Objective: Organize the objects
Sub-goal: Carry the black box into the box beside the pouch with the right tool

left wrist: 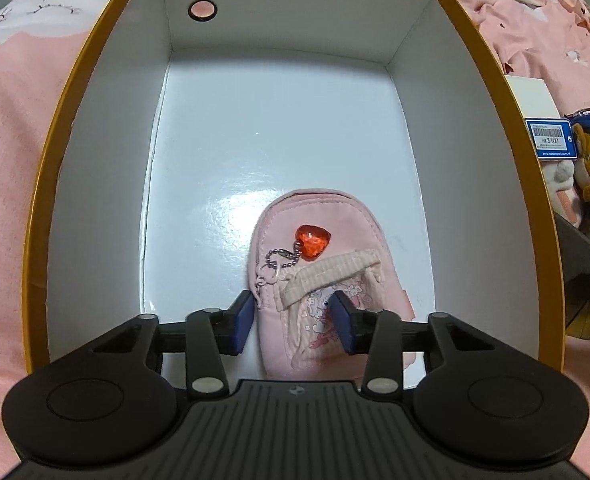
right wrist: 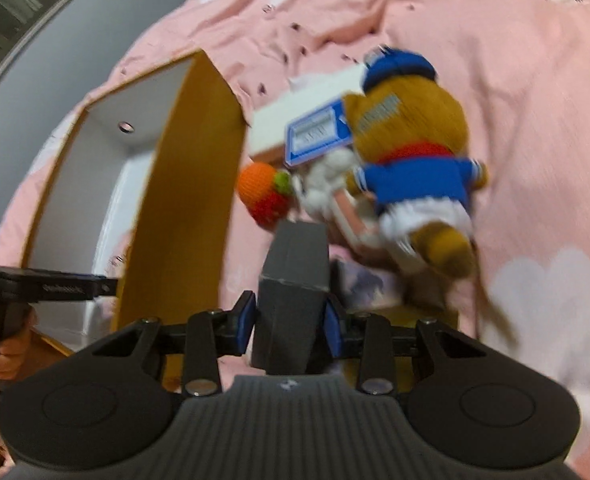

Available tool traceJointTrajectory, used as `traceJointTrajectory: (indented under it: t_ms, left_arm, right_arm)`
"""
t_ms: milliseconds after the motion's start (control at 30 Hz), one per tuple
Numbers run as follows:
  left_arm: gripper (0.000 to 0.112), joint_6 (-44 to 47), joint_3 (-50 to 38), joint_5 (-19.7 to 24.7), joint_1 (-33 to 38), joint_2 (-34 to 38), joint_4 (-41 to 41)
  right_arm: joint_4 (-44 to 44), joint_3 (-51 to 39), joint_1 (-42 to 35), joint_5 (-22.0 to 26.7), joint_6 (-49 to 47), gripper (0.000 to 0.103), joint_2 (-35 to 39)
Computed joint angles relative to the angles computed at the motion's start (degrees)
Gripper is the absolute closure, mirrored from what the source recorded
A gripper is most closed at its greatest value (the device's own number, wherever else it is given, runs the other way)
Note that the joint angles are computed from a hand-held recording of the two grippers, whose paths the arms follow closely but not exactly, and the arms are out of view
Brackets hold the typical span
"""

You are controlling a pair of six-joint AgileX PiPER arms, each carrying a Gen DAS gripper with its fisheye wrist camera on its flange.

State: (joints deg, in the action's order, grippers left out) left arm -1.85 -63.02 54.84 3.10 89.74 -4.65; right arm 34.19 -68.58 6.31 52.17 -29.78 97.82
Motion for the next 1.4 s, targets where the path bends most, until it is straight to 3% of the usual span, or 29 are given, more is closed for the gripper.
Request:
traceJointTrajectory:
  t_ms: [100,300,533,633,800,933,1067,1400]
  left_arm:
    - [0.087,-1.05,1.17,-1.34,-0.38,-1.19,0.61]
    - [0.092,-0.92,5.25,-5.35,-0.97,-7.75,3.39]
    - [0.092,-14.93,4.61,-3.77,-11.52,-13.13,26.62]
    - [0.092,-17.38,5.29,-1.86,-14.65,-14.57,31.87]
    - [0.092,-17.92,5.94,0.29,-17.38,-15.71,35.45]
    - [0.092,-15.66,6.10,-0.02,-15.84,-16.36,33.42]
    - [0.091,-12.53,7.74,-0.98,-13.26,-18.63,30.70]
    - [0.086,10.31,8.77,-5.49,1.39,-20.17,9.02]
  right_arm:
    - [2.51,0.93,-1.46,0.09,-1.87,0.066,0.14]
    - [6.69,2.88,-3.81,-0.01,-6.27,0.067,-5.28]
    - [14.38,0.65,-4.51,3.94,-11.05,0.067,-11.32]
    - [15.49,-2.77,-0.53,6.70,-10.57,0.067,-10.36]
    - [8.12,-10.54,11.91,6.97,-0.65,0.067,-4.06]
    - [0.94,-15.40,19.54,5.50,8.74,0.067,2.16]
    - [-0.13,-19.46,22.50,6.30,13.07,0.067,8.14]
    - [-0.73,-26.64,25.40,11.02,17.36,0.067,16.94]
